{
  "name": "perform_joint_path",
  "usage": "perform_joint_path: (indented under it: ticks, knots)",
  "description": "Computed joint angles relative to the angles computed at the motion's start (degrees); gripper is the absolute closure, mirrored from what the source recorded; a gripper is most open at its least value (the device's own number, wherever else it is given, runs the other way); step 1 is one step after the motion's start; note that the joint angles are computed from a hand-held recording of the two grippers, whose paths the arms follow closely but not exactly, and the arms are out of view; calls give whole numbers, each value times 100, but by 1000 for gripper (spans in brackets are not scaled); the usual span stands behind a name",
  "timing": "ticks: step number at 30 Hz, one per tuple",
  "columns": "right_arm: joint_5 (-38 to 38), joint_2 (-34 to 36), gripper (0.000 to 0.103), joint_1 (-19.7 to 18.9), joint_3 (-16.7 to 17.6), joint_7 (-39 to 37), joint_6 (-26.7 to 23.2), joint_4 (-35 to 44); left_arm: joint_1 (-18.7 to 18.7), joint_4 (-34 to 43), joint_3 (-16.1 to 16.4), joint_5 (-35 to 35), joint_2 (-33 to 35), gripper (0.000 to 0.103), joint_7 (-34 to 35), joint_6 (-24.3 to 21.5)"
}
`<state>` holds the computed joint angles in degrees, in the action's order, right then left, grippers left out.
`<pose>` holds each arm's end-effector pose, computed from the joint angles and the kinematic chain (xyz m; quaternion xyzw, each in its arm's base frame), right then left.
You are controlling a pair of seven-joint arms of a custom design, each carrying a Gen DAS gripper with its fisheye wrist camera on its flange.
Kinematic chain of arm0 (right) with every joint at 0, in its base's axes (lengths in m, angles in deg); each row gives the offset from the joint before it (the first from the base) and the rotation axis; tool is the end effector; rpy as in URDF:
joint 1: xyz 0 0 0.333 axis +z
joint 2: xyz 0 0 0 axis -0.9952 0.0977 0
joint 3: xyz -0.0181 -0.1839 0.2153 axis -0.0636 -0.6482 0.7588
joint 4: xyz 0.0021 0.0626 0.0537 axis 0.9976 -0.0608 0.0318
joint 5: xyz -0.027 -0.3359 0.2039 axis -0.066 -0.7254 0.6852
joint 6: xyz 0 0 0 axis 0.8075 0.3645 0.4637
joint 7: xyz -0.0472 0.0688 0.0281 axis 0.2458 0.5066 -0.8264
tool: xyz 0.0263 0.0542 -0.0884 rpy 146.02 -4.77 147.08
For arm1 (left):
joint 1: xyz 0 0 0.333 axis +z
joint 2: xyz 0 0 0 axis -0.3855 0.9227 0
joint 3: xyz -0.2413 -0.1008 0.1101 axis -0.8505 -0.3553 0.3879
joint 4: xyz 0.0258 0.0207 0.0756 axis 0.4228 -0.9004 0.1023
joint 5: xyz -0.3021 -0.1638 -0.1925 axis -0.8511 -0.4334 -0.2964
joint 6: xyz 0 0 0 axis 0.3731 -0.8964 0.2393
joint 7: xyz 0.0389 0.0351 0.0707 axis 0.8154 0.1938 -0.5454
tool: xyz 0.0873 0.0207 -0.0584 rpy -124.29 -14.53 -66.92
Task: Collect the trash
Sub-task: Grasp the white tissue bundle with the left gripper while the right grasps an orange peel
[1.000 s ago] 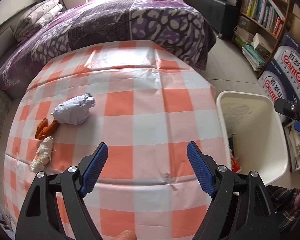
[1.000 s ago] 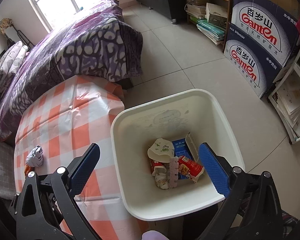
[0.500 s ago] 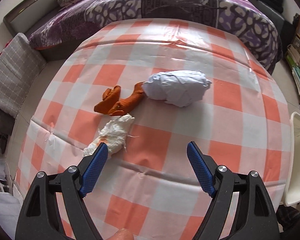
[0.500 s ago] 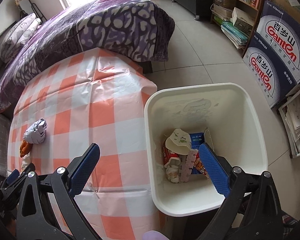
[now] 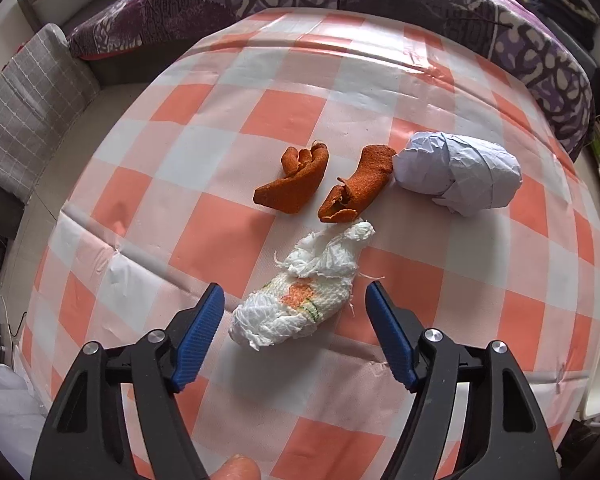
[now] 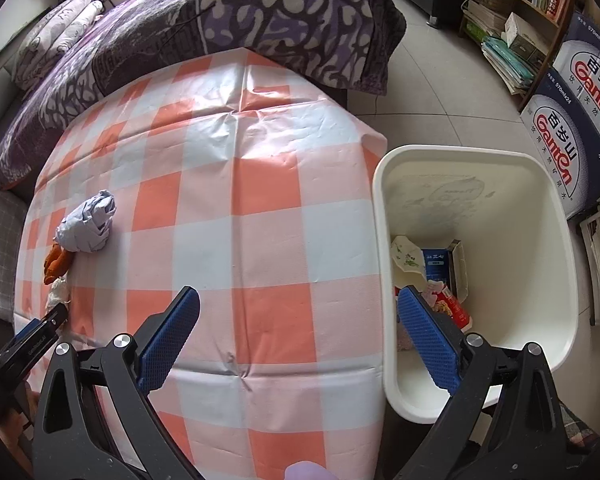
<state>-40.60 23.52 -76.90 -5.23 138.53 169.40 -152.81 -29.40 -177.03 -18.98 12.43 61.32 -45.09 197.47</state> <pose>0.4640 0.0430 0.3795 -0.6004 0.7773 -0.1087 0.1533 0.4799 -0.1728 0.3507 -0.7577 0.6274 -0.0916 0.1542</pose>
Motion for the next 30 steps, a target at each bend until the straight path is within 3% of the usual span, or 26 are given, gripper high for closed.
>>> perform_joint_path:
  ticks: [3,7,15,21,23,25,30]
  knots:
    - [160,148,8,125,26,-54,-45,98,2,-129,82,-362,-54,51,284,111]
    - [429,306,8,302,43,-215,-30,191,70,-339,90,-530,-266,54,405,273]
    - [2512,708,12,1034,-29,-1589,57,530,378,-857,62,-1198,-1553,54,584,246]
    - [2840,1313,22,1223,487,-942,839,930,787,-1157,-78,-1250,-2458,53,685,425]
    - [2740,1559,24,1261,627,-619,1118,1093,822,-1176,-2,-1451,-2497,53,786,414]
    - [2026,1828,24,1267,747,-29,1294,1300,854,-1177,62,-1636,-2459,53,907,384]
    - [670,2360,29,1280,820,677,1259,1810,888,-1207,146,-1977,-2426,53,1163,354]
